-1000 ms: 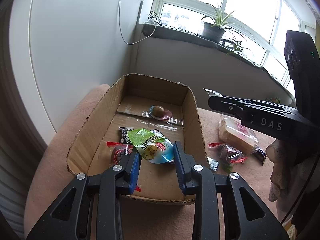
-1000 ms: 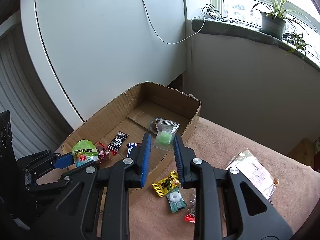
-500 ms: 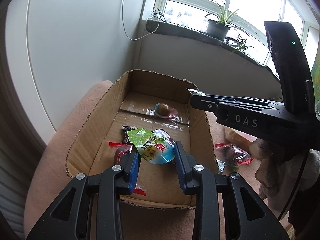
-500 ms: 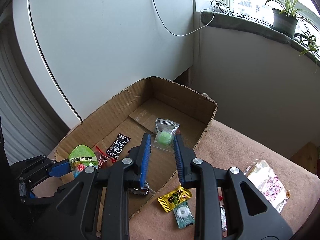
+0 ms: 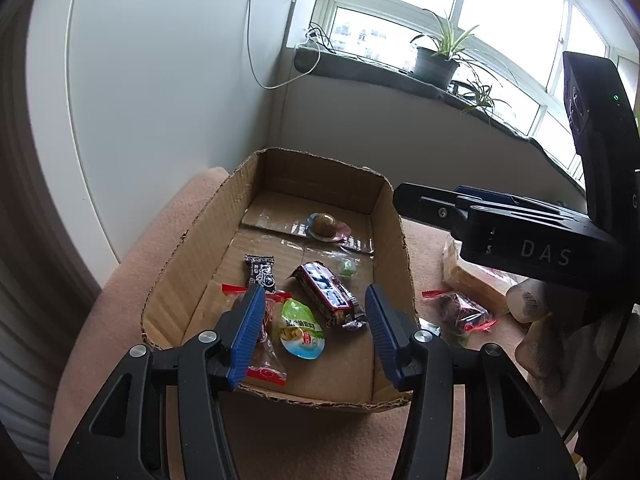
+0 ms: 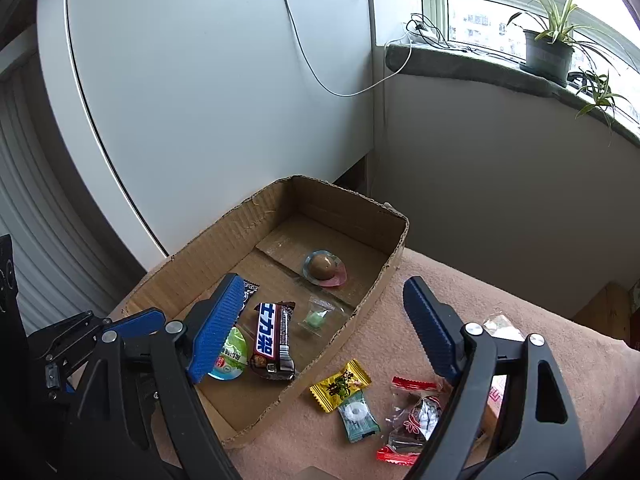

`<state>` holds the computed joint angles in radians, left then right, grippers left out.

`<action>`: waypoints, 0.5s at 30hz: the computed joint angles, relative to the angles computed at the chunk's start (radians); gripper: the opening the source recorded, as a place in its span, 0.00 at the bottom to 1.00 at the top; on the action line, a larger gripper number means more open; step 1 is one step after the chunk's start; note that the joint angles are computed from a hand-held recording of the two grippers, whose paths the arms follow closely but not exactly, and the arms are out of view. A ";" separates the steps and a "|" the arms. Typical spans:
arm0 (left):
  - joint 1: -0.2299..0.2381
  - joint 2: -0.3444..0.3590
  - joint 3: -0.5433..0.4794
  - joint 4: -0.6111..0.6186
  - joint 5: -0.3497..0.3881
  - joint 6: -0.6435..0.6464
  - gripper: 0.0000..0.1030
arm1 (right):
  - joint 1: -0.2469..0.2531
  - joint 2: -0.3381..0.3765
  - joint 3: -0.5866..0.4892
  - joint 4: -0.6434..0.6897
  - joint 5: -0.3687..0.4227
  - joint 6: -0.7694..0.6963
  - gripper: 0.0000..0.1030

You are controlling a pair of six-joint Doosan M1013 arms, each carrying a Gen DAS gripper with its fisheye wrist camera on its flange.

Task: Organize snacks
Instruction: 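Lower the green pouch and candy bag into the box and open both tools, then grasp the red-wrapped chocolate with the left tool while the right tool grasps a Snickers bar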

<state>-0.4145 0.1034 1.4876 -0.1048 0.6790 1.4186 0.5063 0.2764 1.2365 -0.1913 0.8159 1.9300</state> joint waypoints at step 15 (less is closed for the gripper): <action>-0.040 -0.032 0.024 -0.035 -0.025 0.029 0.49 | -0.029 -0.152 0.161 -0.123 -0.031 0.134 0.93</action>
<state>-0.4544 0.0719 1.5112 -0.1394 0.6543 1.4472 0.4771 0.1248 1.3973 -0.3145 0.7847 2.0635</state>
